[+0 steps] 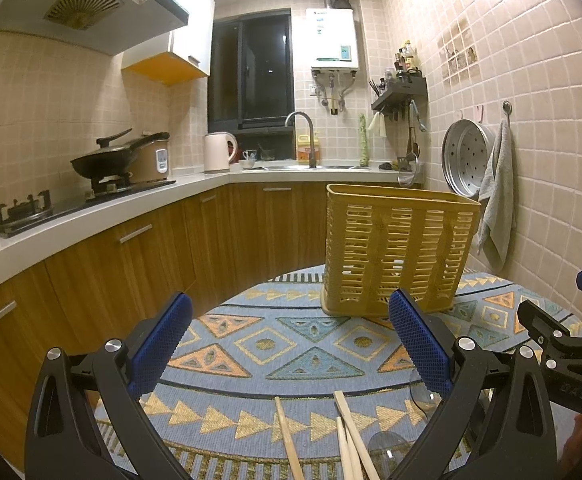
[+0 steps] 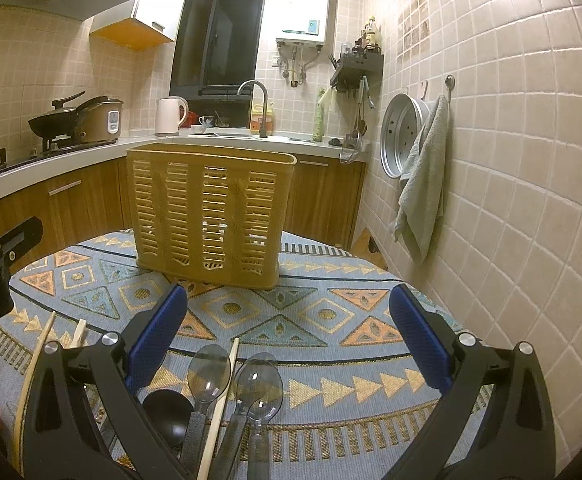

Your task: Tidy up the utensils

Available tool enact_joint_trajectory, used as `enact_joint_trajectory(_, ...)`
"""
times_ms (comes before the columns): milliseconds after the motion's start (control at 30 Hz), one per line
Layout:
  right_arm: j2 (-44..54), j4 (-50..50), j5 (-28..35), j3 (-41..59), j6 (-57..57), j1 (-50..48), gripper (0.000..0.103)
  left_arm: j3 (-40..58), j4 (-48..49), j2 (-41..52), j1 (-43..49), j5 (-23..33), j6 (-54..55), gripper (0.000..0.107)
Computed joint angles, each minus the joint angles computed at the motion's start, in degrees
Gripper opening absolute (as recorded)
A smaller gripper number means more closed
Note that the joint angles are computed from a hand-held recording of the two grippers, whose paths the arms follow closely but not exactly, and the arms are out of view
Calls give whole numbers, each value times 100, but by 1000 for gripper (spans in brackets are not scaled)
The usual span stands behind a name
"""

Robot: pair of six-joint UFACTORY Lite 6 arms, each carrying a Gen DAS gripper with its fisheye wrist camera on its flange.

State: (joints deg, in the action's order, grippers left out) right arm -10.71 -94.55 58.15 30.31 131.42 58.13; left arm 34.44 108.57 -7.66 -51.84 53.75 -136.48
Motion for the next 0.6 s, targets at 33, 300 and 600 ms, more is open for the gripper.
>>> enact_joint_trajectory(33, -15, 1, -39, -2, -3, -26, 96, 12, 57, -23, 92, -84, 12, 95)
enact_joint_trajectory(300, -28, -5, -94, 7, -18, -77, 96, 43, 37, 24, 52, -84, -15, 95)
enact_joint_trajectory(600, -237, 261, -817, 44, -97, -661, 96, -96, 492, -363, 722, -1121, -335, 95)
